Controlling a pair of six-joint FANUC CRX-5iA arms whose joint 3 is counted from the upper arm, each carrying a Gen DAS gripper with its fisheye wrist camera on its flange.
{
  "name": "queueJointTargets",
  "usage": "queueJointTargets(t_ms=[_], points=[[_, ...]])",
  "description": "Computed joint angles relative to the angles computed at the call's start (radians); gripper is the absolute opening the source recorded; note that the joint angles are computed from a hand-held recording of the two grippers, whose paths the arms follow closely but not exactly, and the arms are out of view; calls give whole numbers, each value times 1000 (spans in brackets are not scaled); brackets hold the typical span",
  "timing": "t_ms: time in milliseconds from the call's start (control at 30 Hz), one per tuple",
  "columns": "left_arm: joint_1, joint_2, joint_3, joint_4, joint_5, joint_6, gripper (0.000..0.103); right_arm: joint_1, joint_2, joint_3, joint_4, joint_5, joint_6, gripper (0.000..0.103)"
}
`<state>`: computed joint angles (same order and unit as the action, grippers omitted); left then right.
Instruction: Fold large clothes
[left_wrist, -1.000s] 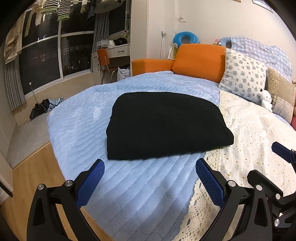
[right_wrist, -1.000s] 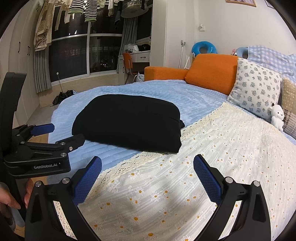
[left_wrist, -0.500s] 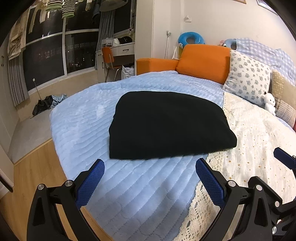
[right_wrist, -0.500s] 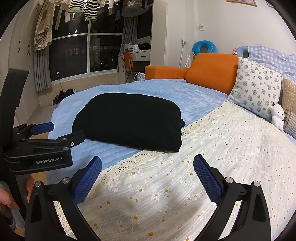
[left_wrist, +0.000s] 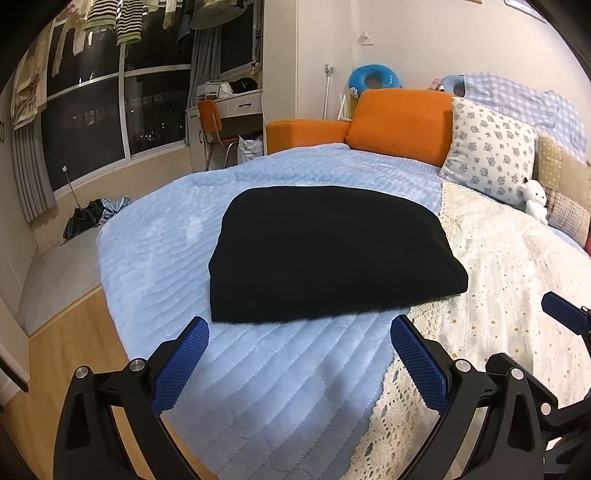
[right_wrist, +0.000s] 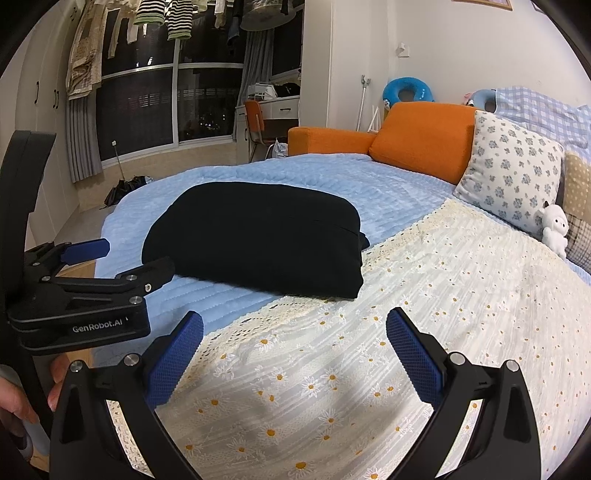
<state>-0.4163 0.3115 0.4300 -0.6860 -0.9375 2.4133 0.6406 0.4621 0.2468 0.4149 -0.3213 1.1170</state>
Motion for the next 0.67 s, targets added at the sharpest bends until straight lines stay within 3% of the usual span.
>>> queueJointTargets(t_ms=[267, 667], points=[[-36, -8, -6, -98, -1, 58, 100, -1, 2, -3, 15, 3, -17, 98], [-37, 9, 31, -77, -38, 4, 100, -3, -1, -14, 28, 13, -33, 98]])
